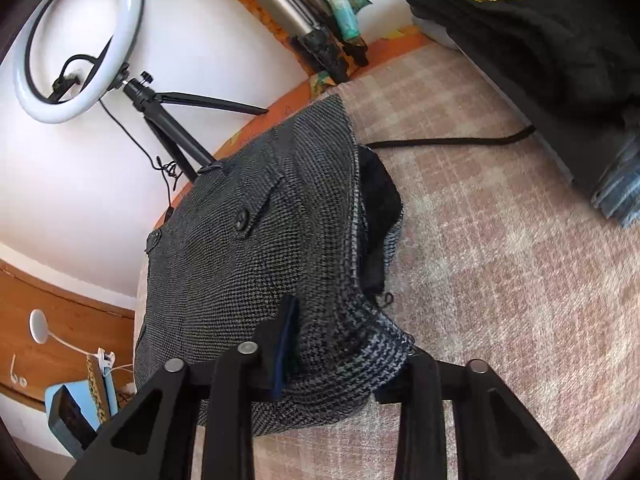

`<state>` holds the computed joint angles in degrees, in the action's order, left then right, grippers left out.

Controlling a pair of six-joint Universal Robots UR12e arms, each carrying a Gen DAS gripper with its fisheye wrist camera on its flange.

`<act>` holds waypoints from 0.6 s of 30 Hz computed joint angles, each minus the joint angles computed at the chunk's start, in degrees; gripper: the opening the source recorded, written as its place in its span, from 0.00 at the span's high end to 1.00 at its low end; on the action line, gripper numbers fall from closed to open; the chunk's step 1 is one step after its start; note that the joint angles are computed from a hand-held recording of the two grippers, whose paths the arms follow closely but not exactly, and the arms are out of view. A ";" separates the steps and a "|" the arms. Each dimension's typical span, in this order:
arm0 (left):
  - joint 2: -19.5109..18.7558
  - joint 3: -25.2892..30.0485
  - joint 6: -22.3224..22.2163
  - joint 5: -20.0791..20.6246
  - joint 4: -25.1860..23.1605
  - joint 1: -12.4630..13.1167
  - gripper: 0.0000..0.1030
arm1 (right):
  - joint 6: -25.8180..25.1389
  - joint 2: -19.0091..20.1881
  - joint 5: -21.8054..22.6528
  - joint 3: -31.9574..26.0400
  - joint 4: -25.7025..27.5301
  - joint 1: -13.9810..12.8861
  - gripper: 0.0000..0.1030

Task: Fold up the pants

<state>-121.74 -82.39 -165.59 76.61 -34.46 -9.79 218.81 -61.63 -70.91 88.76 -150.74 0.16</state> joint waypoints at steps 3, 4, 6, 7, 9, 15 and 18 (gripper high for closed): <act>1.41 -1.28 0.19 -1.46 0.88 0.43 0.94 | -6.62 -1.31 -3.03 0.20 -1.95 0.77 0.90; 1.83 -1.66 0.40 -1.95 0.53 0.52 0.94 | -8.85 -1.94 -3.83 0.54 -2.76 0.95 0.91; 2.59 -2.65 1.29 -2.39 0.12 0.50 0.94 | -12.10 -3.40 -4.26 1.71 -4.09 1.04 0.92; 2.72 -2.95 1.76 -2.07 0.09 0.11 0.94 | -13.47 -4.15 -4.59 2.38 -4.28 1.11 0.92; 3.42 -4.14 2.56 -3.11 -0.69 0.10 0.94 | -15.98 -5.49 -5.62 3.79 -3.69 1.28 0.92; 4.80 -7.10 5.21 -1.69 -1.65 -0.53 0.93 | -20.52 -5.50 -11.89 4.96 1.40 2.35 0.92; 6.45 -8.91 4.32 -2.18 -0.47 0.20 0.86 | -23.93 -5.40 -14.44 4.34 3.61 3.01 0.85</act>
